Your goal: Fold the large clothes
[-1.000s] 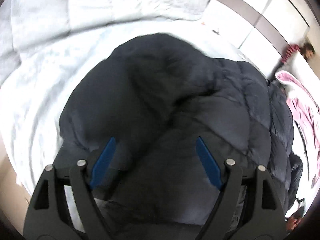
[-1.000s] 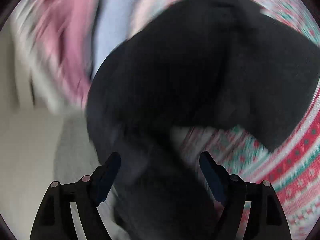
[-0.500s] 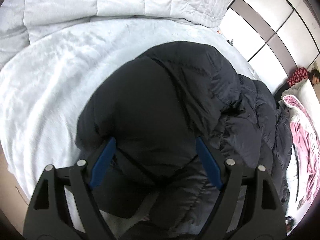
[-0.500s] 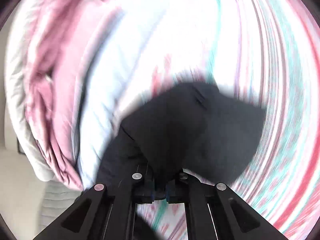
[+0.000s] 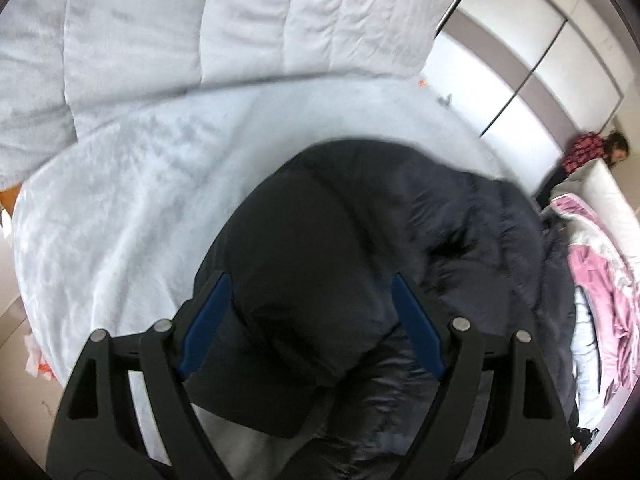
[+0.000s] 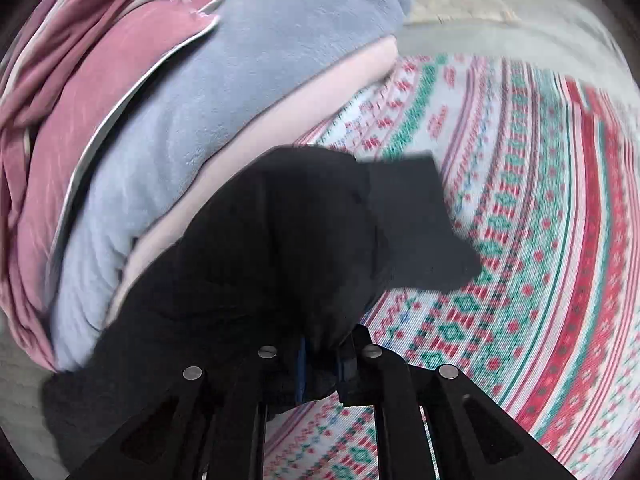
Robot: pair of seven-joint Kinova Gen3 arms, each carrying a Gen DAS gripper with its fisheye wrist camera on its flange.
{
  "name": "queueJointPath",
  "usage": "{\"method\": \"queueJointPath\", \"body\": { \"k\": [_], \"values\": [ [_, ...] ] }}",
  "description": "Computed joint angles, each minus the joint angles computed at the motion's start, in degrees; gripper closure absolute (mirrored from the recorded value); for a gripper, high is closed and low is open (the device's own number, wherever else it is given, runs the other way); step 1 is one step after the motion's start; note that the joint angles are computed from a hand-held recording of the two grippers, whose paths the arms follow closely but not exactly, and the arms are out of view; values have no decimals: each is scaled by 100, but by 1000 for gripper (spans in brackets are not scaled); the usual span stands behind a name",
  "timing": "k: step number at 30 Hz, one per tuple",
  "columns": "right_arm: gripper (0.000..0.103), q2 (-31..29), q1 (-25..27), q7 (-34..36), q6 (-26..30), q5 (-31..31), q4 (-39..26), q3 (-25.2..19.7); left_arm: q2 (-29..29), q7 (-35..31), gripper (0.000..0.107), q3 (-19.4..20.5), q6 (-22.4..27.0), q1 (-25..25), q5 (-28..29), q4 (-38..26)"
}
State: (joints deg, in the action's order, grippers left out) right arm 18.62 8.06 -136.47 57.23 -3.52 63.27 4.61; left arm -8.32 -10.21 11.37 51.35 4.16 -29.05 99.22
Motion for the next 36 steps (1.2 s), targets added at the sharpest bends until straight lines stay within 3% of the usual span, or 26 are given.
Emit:
{"method": "queueJointPath", "body": {
  "k": [3, 5, 6, 10, 12, 14, 16, 19, 22, 26, 28, 30, 32, 35, 36],
  "values": [
    [76, -396, -487, -364, 30, 628, 154, 336, 200, 46, 7, 100, 365, 324, -522, -273],
    [44, -610, -733, -389, 37, 1076, 284, 320, 649, -357, 5, -203, 831, 854, -658, -685],
    [42, -663, -734, -262, -3, 1199, 294, 153, 915, -590, 5, -351, 1064, 1015, -611, -876],
    [41, -750, -1002, 481, -71, 1174, 170, -181, 1853, -1403, 5, -841, 1860, 1067, 93, -1750],
    [40, -773, -910, 947, -236, 1028, 275, -555, 2018, -1395, 5, -710, 1856, 804, 274, -1908],
    [40, -651, -921, 1413, -264, 706, 231, -770, 2171, -1302, 15, -739, 2029, 849, 82, -2055],
    [40, -526, -1198, 1707, -226, 538, 201, -630, 2348, -1330, 68, -813, 2374, 981, -203, -2206],
    [41, -377, -1429, 1976, -143, 510, 58, -613, 2216, -1294, 94, -825, 2498, 980, -480, -2119],
    [42, -337, -1618, 2198, -205, 597, 2, -608, 2161, -1561, 99, -1045, 2808, 1123, -701, -2190],
    [42, -319, -1631, 2442, -282, 440, -9, -635, 1707, -1657, 99, -1131, 2937, 989, -921, -2144],
    [42, -272, -1721, 2373, -210, 470, -99, -593, 1573, -1691, 99, -1361, 3028, 1140, -1033, -2230],
    [41, -252, -1653, 2427, -165, 316, -131, -610, 1589, -1905, 99, -1450, 3310, 1257, -1416, -2492],
    [41, -225, -1525, 2549, -160, 35, -146, -666, 1715, -2285, 99, -1622, 3562, 1490, -1880, -2853],
    [41, -174, -1496, 2797, -141, -172, -195, -746, 1803, -2683, 95, -2235, 3548, 2199, -2578, -3147],
    [41, -153, -1530, 2947, -116, -187, -231, -787, 1835, -2706, 90, -2389, 3580, 2434, -2811, -3152]
  ]
}}
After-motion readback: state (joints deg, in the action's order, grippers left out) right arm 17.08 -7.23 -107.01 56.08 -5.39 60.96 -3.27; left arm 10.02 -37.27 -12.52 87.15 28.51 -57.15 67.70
